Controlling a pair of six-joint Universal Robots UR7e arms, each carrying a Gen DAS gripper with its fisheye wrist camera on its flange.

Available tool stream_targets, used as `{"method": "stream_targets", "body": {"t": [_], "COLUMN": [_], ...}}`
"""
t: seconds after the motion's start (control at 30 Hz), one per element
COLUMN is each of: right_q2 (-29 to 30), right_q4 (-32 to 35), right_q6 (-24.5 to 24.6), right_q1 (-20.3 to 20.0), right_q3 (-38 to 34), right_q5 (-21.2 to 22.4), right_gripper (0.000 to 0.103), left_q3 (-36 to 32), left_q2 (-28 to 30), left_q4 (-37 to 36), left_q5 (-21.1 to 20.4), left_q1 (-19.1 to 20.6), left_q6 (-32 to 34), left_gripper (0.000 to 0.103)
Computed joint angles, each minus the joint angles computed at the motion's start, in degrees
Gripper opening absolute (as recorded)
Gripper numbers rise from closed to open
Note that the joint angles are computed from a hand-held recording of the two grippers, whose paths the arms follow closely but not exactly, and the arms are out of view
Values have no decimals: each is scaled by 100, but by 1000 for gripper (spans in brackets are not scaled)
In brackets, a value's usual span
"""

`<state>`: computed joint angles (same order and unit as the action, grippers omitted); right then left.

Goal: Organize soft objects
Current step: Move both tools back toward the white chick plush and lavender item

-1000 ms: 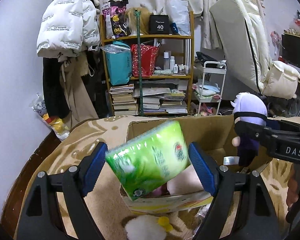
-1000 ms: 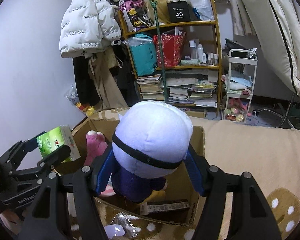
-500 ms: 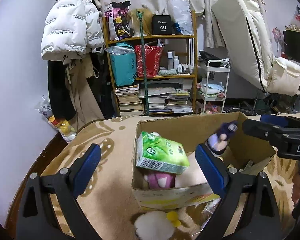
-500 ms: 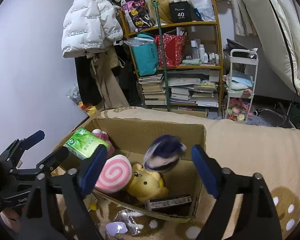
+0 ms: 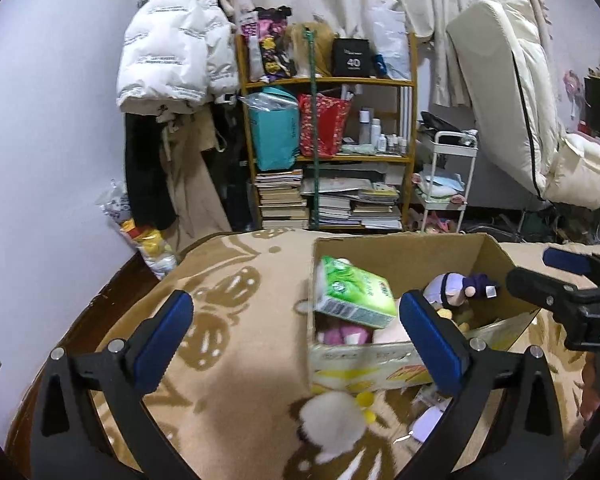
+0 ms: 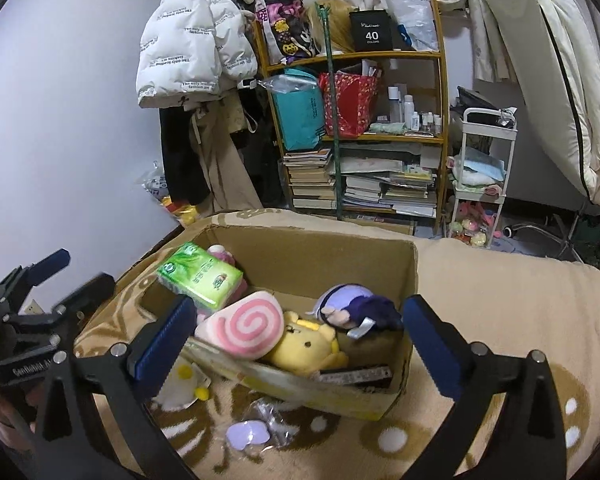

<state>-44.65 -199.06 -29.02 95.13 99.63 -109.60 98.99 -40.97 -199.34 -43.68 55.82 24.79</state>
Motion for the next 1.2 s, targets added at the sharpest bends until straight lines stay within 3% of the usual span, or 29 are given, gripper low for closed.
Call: {"method": "stream_targets", "body": {"t": [0.2, 0.47, 0.67, 0.9, 1.2], "right_q2": [-118, -245, -336, -349, -101], "right_q4": [-127, -337, -436, -567, -310], "right_q6": [14, -65, -111, -122, -264], "right_q1": [77, 184, 230, 223, 203], "right_q3": [329, 731, 976, 1046, 844], "right_q5": [-161, -380, -461, -482, -687], "right_gripper": [103, 103, 103, 103, 103], "left_q3": [389, 1016, 1283, 1227, 926], "left_q2": [-356, -921, -1075, -1021, -885], "left_q4": [193, 766, 808, 981, 1456], "left_q5": [335, 389, 491, 598, 426], "left_q1": [-117, -261, -381, -326, -97], "left_q6": [-146, -671, -758, -862, -1095], "left_gripper": [102, 102, 102, 102, 102]}}
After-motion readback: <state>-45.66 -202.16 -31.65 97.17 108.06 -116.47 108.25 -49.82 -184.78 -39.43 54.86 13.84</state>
